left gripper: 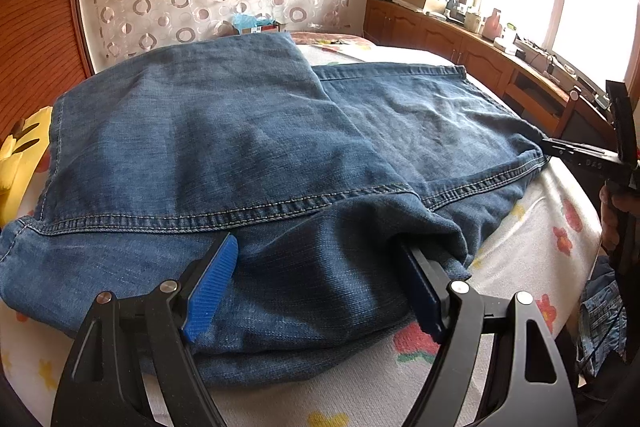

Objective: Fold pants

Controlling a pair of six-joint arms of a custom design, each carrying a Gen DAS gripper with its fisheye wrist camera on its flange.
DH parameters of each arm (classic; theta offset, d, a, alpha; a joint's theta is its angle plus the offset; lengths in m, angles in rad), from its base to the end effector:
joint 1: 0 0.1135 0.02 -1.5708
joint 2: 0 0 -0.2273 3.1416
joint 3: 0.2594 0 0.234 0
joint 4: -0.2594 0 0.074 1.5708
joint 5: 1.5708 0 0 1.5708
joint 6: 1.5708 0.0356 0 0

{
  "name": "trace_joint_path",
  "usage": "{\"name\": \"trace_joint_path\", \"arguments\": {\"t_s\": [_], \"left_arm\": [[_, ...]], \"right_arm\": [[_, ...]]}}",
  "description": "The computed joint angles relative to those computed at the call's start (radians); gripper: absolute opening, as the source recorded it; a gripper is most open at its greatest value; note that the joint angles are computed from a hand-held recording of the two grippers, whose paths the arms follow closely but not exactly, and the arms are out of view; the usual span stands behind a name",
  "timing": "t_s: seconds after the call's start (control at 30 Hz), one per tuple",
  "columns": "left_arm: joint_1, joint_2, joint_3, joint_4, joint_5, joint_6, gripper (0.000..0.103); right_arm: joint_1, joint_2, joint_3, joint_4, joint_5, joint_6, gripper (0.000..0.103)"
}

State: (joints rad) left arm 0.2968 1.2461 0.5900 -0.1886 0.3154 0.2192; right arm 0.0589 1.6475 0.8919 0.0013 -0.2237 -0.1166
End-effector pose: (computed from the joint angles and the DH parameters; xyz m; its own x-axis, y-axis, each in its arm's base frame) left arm 0.2279 0.0581 0.1579 -0.7156 -0.0027 -0.6985 0.0764 0.9937 -0.0820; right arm 0.3214 0.0269 0.1543 -0.6535 -0.1522 -0.7415 -0.2968 0.9526 0.0661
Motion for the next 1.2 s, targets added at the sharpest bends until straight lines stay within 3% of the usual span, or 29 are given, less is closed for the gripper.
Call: {"name": "trace_joint_path", "arguments": {"t_s": [0.07, 0.3, 0.5, 0.73, 0.9, 0.93, 1.0, 1.03, 1.2], "left_arm": [[0.021, -0.025, 0.002, -0.019, 0.016, 0.003, 0.08], [0.113, -0.138, 0.008, -0.096, 0.079, 0.031, 0.08], [0.228, -0.178, 0.025, -0.143, 0.158, 0.072, 0.08], [0.417, -0.184, 0.057, -0.197, 0.262, 0.146, 0.08], [0.536, -0.129, 0.082, -0.206, 0.319, 0.195, 0.08], [0.546, -0.122, 0.081, -0.203, 0.321, 0.2, 0.08], [0.565, -0.095, 0.088, -0.196, 0.328, 0.21, 0.08], [0.564, -0.088, 0.086, -0.188, 0.326, 0.208, 0.08], [0.55, -0.044, 0.092, -0.15, 0.306, 0.199, 0.08]], "right_arm": [[0.008, -0.006, 0.007, -0.009, -0.005, -0.011, 0.017], [0.09, -0.129, 0.026, -0.027, -0.016, 0.002, 0.016], [0.252, -0.156, 0.156, -0.075, -0.004, 0.008, 0.016], [0.532, -0.019, 0.431, -0.13, 0.04, -0.015, 0.015], [0.658, 0.134, 0.624, -0.221, 0.009, -0.014, 0.016], [0.671, 0.161, 0.649, -0.238, 0.008, -0.022, 0.019], [0.686, 0.19, 0.665, -0.249, 0.017, -0.028, 0.038], [0.679, 0.2, 0.669, -0.248, 0.015, -0.029, 0.041], [0.648, 0.225, 0.661, -0.256, 0.058, -0.026, 0.042]]}}
